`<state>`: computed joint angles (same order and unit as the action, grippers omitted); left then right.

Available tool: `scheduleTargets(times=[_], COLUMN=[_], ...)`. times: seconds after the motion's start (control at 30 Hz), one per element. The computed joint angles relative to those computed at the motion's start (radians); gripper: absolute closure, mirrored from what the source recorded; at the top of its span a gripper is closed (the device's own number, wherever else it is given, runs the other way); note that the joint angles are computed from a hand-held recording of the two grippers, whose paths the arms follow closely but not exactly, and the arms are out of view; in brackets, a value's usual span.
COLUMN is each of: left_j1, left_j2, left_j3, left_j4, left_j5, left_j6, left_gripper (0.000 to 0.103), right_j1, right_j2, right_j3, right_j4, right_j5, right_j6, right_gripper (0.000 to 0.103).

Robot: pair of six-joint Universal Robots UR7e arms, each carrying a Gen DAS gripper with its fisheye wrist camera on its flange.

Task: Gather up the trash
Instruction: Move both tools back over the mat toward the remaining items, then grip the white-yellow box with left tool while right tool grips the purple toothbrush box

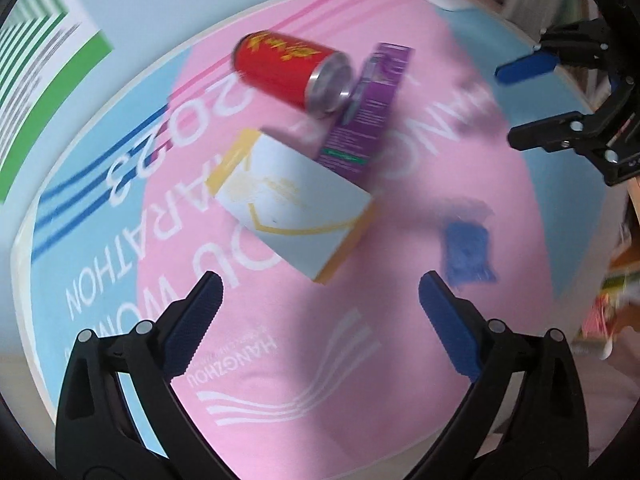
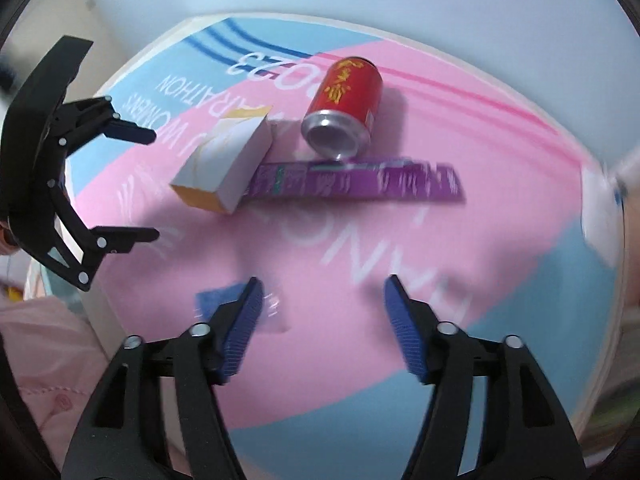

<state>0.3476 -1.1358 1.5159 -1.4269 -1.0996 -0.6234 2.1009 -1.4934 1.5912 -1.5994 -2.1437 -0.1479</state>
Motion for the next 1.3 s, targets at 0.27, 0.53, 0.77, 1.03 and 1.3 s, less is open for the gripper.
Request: scheduleTargets(times=[0.27,0.53,0.77,1.03,1.3], left_j1=[0.021,0.056,0.101,0.139,0.166], left_j2=[0.066,0.124,0.155,0.144,0.11], left_j3=[-0.058,-0.103,-0.123,-0.1,-0.084], left_j4=[0.057,0.084,0.086,0.046,0.019], left_j5=[-0.001,-0.004,-0.016,-0.032,-0.03], left_j6=[-0.205,-0.288,-0.313,-0.341,-0.338], left_gripper=[0.007,0.007,0.007,0.007,0.036], right_j1=[-0.078,-0.125,-0.142,-0.151,-0.151], right_j2=[0.094,0.176,0.226,0.234,0.257], right_j3=[-0.104,-0.155,-0.167,-0.125,-0.159], right_j4=[0.022,0.014,0.039,-0.027,0.024], right_j5=[0.039,0.053,0.027,0.016,0.023], right_j6=[-0.265,-0.428,-0.537,-0.656,-0.661], right_gripper=[0.022,0.018,0.018,0.02,0.061])
